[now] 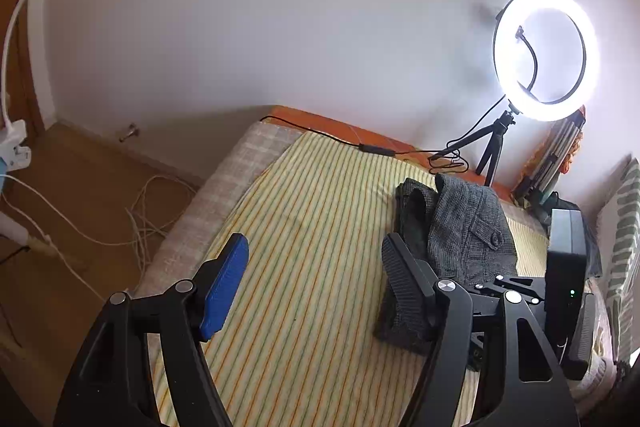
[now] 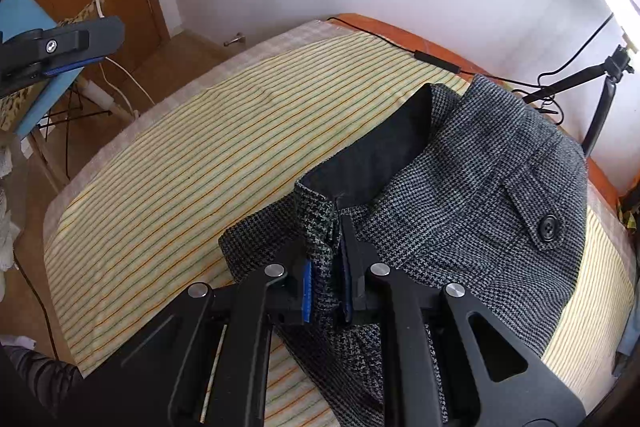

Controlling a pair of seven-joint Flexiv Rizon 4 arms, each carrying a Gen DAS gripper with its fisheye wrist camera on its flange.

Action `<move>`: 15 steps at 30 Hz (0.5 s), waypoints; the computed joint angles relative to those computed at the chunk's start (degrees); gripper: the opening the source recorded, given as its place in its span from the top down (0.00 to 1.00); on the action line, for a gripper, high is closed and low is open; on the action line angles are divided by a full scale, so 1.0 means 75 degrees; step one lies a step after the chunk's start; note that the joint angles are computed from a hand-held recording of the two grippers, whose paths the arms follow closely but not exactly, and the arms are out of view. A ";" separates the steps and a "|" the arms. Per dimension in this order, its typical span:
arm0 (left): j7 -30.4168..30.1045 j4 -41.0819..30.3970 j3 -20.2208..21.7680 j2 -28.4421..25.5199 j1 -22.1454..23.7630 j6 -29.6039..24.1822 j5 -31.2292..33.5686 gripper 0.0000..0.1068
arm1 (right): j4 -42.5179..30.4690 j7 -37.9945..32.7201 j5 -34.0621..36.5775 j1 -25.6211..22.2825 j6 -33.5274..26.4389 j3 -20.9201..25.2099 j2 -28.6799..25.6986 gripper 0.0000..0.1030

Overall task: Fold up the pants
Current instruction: 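Lay the fold down and open the right gripper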

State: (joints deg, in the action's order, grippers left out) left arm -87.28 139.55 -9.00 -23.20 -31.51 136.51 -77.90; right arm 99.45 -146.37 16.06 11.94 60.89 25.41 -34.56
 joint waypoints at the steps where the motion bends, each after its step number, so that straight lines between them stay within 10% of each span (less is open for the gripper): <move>1: 0.0046 -0.0057 -0.0014 -0.0021 -0.0001 -0.0014 -0.0041 0.35 | -0.0096 0.0046 0.0015 -0.0021 -0.0165 0.0012 -0.0029 0.88; 9: 0.0049 -0.0297 -0.0133 0.0002 0.0067 -0.0509 0.0209 0.35 | -0.2334 -0.0129 0.2380 -0.1803 -0.4352 0.0565 -0.0387 0.43; 15: -0.1504 -0.0315 0.0106 0.0003 0.0501 -0.1623 0.2155 0.34 | -0.2777 0.0252 0.2893 -0.1648 -0.4194 -0.0324 -0.0398 0.42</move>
State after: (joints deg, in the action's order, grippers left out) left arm -98.56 137.19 -8.21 -23.18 -27.75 124.34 -61.74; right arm 78.62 -144.48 37.76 -0.43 29.43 22.98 -37.54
